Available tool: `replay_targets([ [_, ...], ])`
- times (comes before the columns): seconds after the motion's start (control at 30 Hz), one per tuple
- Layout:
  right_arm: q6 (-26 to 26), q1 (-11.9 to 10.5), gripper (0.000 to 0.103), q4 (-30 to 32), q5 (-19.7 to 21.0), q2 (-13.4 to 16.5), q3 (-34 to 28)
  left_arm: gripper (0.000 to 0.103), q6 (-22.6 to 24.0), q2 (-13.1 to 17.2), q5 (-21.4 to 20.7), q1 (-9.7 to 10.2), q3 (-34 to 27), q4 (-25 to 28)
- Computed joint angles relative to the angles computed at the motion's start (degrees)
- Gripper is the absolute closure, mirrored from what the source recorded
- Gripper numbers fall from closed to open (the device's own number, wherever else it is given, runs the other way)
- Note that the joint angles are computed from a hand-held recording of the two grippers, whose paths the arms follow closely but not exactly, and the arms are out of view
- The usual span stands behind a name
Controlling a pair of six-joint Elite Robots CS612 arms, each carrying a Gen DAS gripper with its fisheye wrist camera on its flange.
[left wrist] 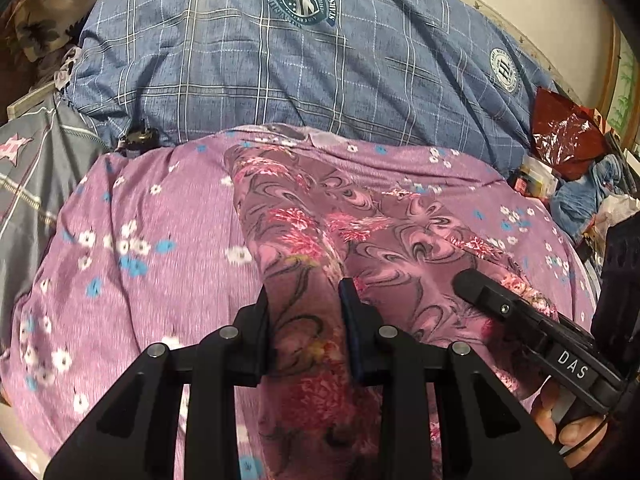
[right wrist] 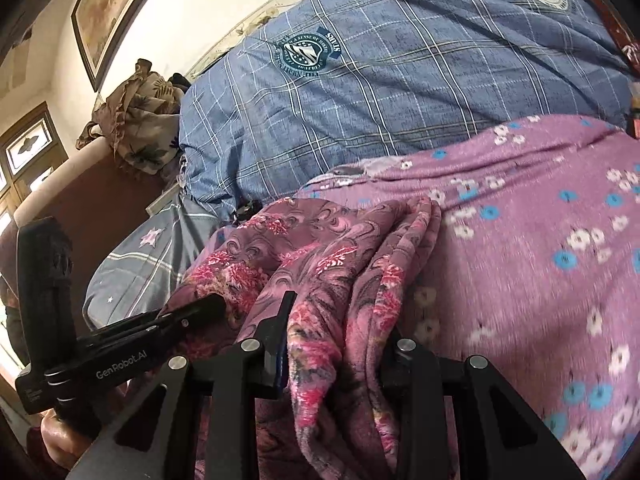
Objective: Fold small clothes
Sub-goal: 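Lift the strip end with both grippers and fold it over onto itself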
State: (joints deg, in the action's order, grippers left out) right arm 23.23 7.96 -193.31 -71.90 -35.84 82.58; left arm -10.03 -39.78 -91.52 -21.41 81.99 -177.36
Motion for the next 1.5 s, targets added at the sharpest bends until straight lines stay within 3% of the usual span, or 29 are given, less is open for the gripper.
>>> replay_targets([
  [0.27, 1.38, 0.30, 0.074, -1.27, -0.10, -0.99, 2.91, 0.075, -0.12, -0.96, 0.46, -0.16, 2.55, -0.06],
  [0.57, 0.63, 0.78, 0.072, 1.67, -1.20, -0.68, 2.75, 0.072, -1.15, -0.29, 0.01, 0.56, 1.75, 4.20],
  [0.83, 0.26, 1.00, 0.048, 7.76, -3.97, -0.52, 1.95, 0.055, 0.86, -0.40, 4.77, 0.02, 2.19, 4.91],
  [1.03, 0.04, 1.41, 0.044, 7.09, -9.56, -1.47, 2.53, 0.047, 1.61, -0.42, 8.54, -0.18, 2.64, 3.05],
  [1.17, -1.06, 2.09, 0.044, 2.33, -15.75, -1.87, 3.28, 0.045, 2.34, -0.14, 9.75, -0.21, 2.42, 2.31],
  [1.23, -0.95, 1.96, 0.048, -0.61, -15.44, -1.82, 3.53, 0.045, 2.43, -0.06, 9.97, -0.23, 2.31, 2.12],
  [1.27, -0.97, 1.90, 0.064, -1.08, -14.59, -1.94, 3.64, 0.045, 2.44, -0.01, 10.10, -0.25, 2.21, 2.11],
  [1.33, -3.48, 2.06, 0.084, -2.59, -13.33, -1.88, 3.45, 0.044, 2.52, 0.27, 10.59, -0.29, 1.69, 2.28],
  [1.5, -7.12, 2.51, 0.088, 0.26, -8.49, -1.36, 1.82, 0.032, 2.73, 0.70, 12.66, -0.42, 1.22, 2.88],
])
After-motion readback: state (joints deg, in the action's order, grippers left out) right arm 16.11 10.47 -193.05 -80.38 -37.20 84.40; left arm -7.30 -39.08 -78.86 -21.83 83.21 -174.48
